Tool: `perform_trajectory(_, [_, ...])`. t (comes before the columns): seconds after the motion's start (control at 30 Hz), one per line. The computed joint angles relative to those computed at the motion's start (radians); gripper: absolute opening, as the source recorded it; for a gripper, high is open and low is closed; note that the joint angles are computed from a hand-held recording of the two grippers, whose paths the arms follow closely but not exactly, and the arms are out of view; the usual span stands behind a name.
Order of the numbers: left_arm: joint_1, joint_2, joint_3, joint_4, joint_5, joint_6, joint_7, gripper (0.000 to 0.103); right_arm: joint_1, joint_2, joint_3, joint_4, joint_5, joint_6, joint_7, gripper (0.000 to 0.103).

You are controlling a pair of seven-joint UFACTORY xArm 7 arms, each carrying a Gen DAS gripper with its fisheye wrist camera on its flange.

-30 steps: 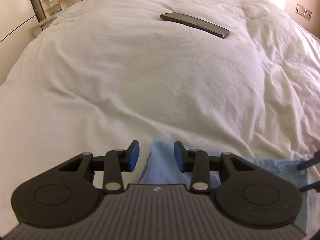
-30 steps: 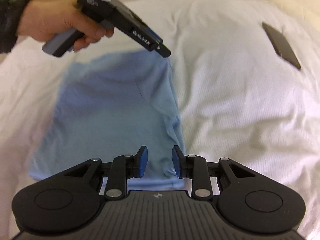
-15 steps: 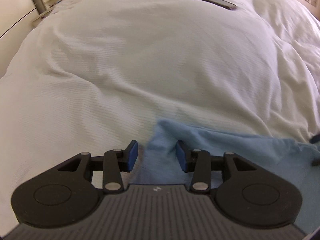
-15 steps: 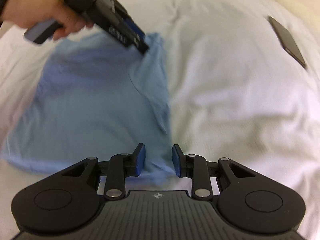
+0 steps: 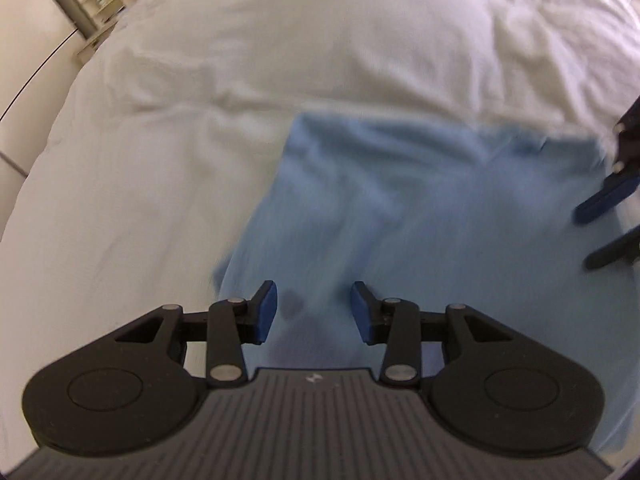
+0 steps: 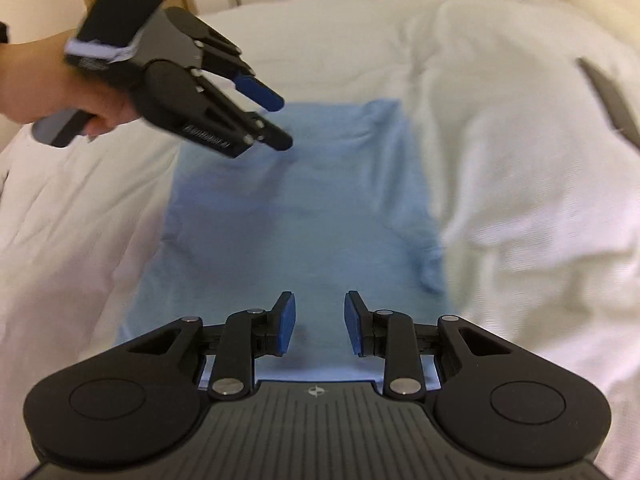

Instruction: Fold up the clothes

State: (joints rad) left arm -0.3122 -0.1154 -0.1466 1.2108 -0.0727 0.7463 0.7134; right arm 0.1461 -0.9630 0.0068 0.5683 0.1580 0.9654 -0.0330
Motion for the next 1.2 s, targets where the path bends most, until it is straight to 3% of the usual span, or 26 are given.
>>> perform_trajectory(0.2, [0.051,0.006,0.019,-0.038,0.088,-0.061,-0.116,0.039,-0.016,-0.061,-0.012,-0.025,-0.028,0.116,-0.012,0.031])
perform_trajectory(0.4, [0.069,-0.110,0.039,-0.096,0.086,-0.030,-0.116,0.037,-0.055,-0.137,-0.015,0.008,-0.063,0.261,-0.018,0.033])
perform_trajectory(0.6, [0.042,-0.297,0.043,-0.217,0.013,0.043,-0.106,0.037,-0.037,-0.155,-0.013,0.044,-0.061,0.274,-0.064,0.033])
perform_trajectory(0.83, [0.012,-0.348,-0.011,-0.328,0.017,0.016,-0.202,0.037,0.002,-0.116,-0.015,0.026,-0.046,0.212,-0.145,0.033])
perform_trajectory(0.97, [0.013,-0.390,-0.021,-0.351,0.052,0.041,-0.260,0.039,-0.003,-0.112,-0.049,0.041,-0.069,0.217,-0.228,0.035])
perform_trajectory(1.03, [0.005,-0.454,-0.020,-0.364,0.062,0.077,-0.271,0.050,-0.008,-0.120,-0.068,0.051,-0.093,0.217,-0.294,0.042])
perform_trajectory(1.2, [-0.080,-0.637,-0.023,-0.396,0.024,0.228,-0.225,0.060,0.006,-0.167,-0.108,0.037,-0.152,0.227,-0.537,0.045])
